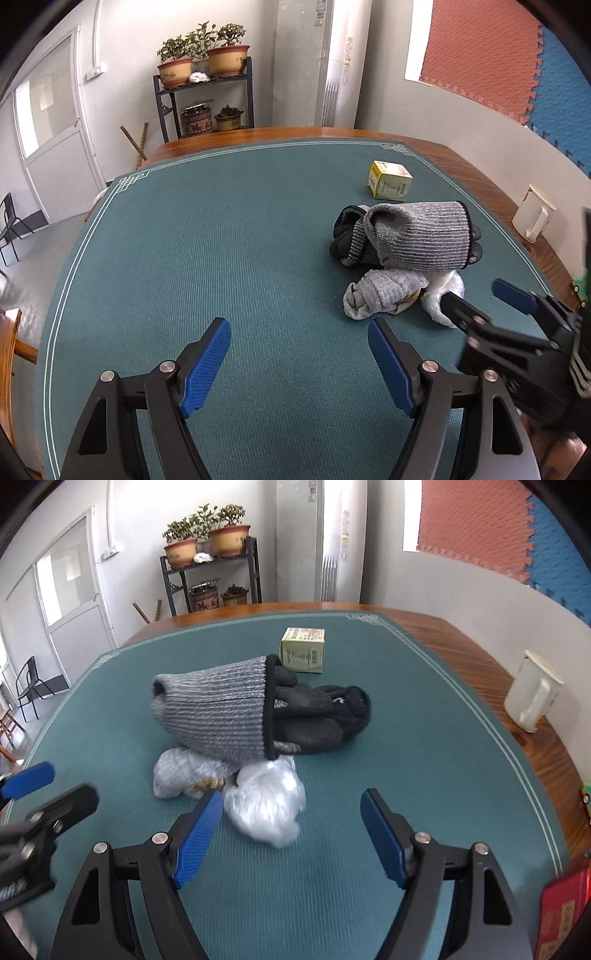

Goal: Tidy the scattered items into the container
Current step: 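Grasp the white plastic bag with the right tool while the left tool grasps the rolled grey sock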

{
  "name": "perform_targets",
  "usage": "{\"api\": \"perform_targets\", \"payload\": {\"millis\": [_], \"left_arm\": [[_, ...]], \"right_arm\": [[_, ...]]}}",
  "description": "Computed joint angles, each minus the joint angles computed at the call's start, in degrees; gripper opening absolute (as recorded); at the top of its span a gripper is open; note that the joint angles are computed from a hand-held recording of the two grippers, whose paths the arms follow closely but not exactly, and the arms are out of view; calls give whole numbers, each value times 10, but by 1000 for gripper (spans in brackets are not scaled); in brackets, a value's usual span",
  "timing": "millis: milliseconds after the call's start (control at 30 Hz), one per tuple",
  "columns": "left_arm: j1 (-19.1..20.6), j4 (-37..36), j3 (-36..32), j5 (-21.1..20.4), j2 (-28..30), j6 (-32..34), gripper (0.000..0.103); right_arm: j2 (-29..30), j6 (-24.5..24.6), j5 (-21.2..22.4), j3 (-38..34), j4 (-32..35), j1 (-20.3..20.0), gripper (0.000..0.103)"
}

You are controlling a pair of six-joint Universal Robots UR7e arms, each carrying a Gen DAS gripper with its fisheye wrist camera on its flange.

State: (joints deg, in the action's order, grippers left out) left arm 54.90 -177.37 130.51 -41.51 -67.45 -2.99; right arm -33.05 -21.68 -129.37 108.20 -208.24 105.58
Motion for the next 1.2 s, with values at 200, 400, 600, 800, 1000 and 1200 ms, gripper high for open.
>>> {"api": "perform_targets", "payload": {"millis": [200,400,600,800,1000,1200], "left_arm": [[8,6,-6,-4,8,0,79],[11,6,-9,-14,14,7,79],[14,-24,-5,-43,16,37,79],[12,-34,-5,-71,21,57,79],[14,-50,-23,-84,45,116,79],[28,-67,-59,-81,94,223,79]], "right_arm": [[10,17,10,-21,25,-15,79],[-8,29,13,6,24,-20,42],[-40,34,21,76,-52,-15,41],[-42,22,-10,111,-146,-11,41],[-49,39,0,120,-143,-25,41],[-54,42,13,121,-135,-29,41]]}}
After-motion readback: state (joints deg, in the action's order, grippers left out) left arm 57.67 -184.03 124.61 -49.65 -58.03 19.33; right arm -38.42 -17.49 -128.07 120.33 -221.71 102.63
